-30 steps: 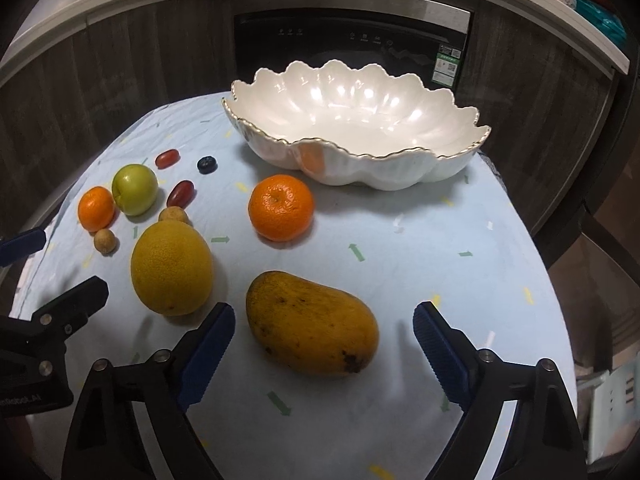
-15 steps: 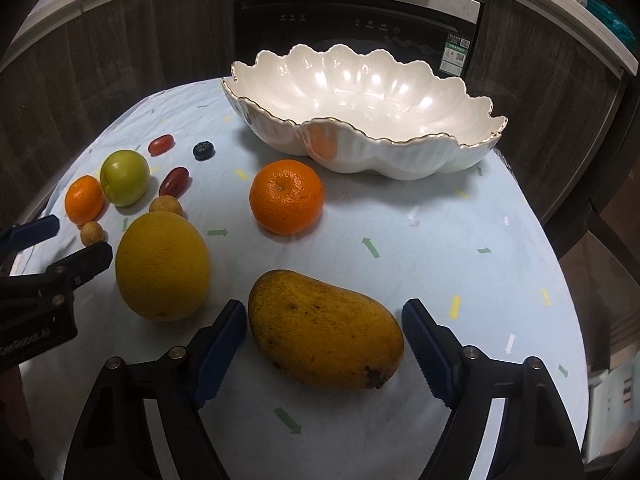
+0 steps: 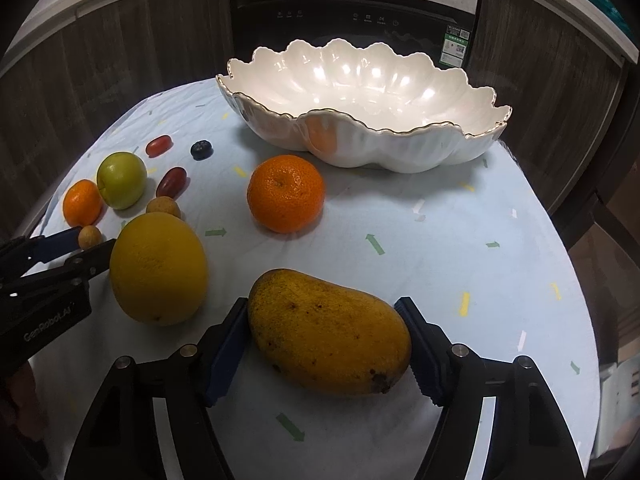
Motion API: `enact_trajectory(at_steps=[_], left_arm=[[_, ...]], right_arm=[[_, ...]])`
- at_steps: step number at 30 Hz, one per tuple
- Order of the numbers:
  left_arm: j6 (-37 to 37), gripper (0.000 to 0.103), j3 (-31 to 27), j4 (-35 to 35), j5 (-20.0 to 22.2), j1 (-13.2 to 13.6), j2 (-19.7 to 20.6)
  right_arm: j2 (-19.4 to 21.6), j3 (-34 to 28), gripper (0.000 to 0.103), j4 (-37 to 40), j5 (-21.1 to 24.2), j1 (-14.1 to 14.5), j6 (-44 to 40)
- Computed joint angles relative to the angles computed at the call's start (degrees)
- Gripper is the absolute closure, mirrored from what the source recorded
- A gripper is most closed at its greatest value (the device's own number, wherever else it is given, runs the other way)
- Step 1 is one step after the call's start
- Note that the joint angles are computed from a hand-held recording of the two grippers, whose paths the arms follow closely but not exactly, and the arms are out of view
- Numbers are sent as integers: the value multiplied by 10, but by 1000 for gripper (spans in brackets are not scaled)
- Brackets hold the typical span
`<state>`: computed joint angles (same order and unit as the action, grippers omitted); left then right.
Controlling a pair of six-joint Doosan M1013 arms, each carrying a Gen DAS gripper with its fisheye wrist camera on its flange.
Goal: Organize fruits
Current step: 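Close the right tool on the mango while the left tool grasps the kiwi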
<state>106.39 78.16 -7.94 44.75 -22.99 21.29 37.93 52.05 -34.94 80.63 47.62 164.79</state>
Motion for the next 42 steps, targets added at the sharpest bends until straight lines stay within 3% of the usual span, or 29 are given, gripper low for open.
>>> enact_trajectory(at_steps=[6, 20, 42], left_arm=[[7, 79, 2, -7, -6, 0, -1], [14, 79, 18, -11, -22, 0, -19], [30, 79, 31, -29, -43, -11, -63]], right_arm=[[-2, 5, 33, -5, -6, 1, 5], [-8, 9, 35, -6, -3, 4, 23], [-41, 21, 35, -82, 3, 22, 62]])
